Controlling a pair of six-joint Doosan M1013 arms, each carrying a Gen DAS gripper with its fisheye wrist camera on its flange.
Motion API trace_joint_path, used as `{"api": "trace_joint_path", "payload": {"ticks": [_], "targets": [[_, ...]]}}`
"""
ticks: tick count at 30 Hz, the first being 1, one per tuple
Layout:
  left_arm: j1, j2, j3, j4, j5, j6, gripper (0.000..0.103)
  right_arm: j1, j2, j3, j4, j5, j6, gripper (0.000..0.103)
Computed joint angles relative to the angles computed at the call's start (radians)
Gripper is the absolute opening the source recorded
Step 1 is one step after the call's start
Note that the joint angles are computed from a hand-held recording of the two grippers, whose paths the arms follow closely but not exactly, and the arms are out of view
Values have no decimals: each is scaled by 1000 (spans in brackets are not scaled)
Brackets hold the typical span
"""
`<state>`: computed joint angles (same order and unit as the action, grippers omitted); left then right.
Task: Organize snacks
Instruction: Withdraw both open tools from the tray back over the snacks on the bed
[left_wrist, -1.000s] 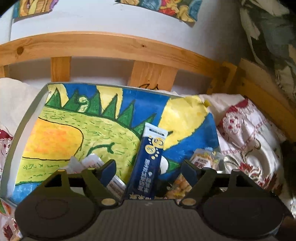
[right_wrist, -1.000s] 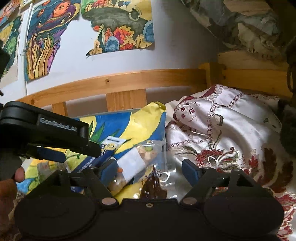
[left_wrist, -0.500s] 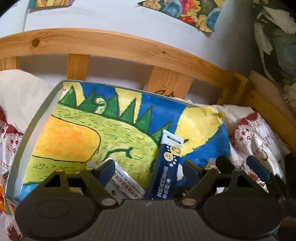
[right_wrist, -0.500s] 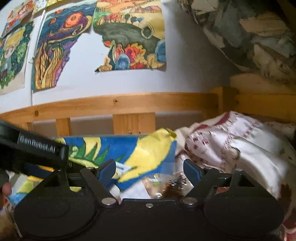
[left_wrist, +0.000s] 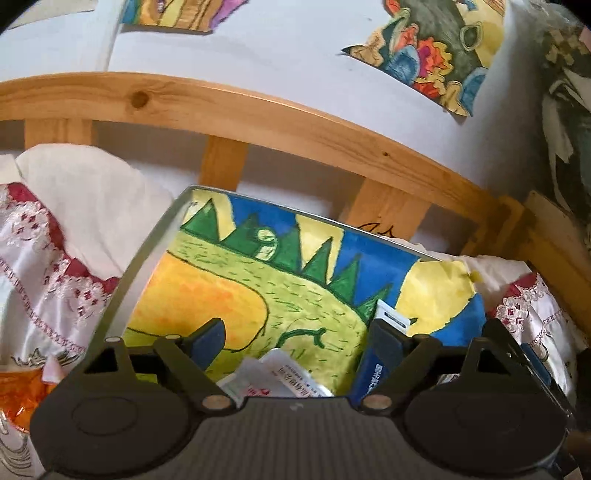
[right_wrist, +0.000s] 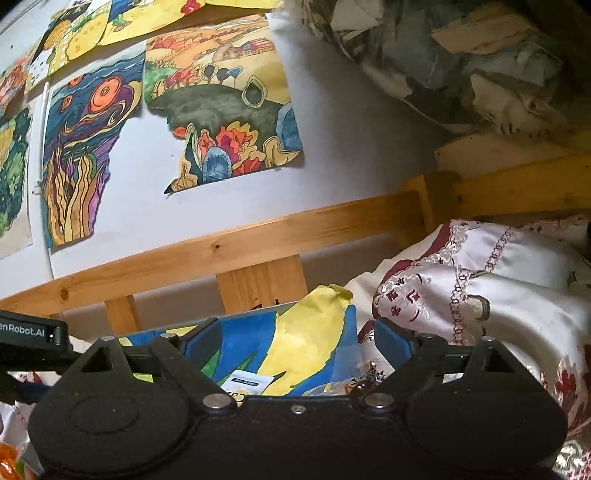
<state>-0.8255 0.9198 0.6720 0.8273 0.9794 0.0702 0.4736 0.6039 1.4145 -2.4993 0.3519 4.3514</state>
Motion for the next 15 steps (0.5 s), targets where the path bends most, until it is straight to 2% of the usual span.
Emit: {"api": "trace_joint_path", "payload": {"ticks": [9, 15], "targets": [[-6, -30, 52, 22, 6, -20, 89, 9, -9, 14, 41, -2, -46, 93], [-20, -53, 93, 54, 12, -44, 92, 17, -34, 29, 163, -21, -196, 97]]}}
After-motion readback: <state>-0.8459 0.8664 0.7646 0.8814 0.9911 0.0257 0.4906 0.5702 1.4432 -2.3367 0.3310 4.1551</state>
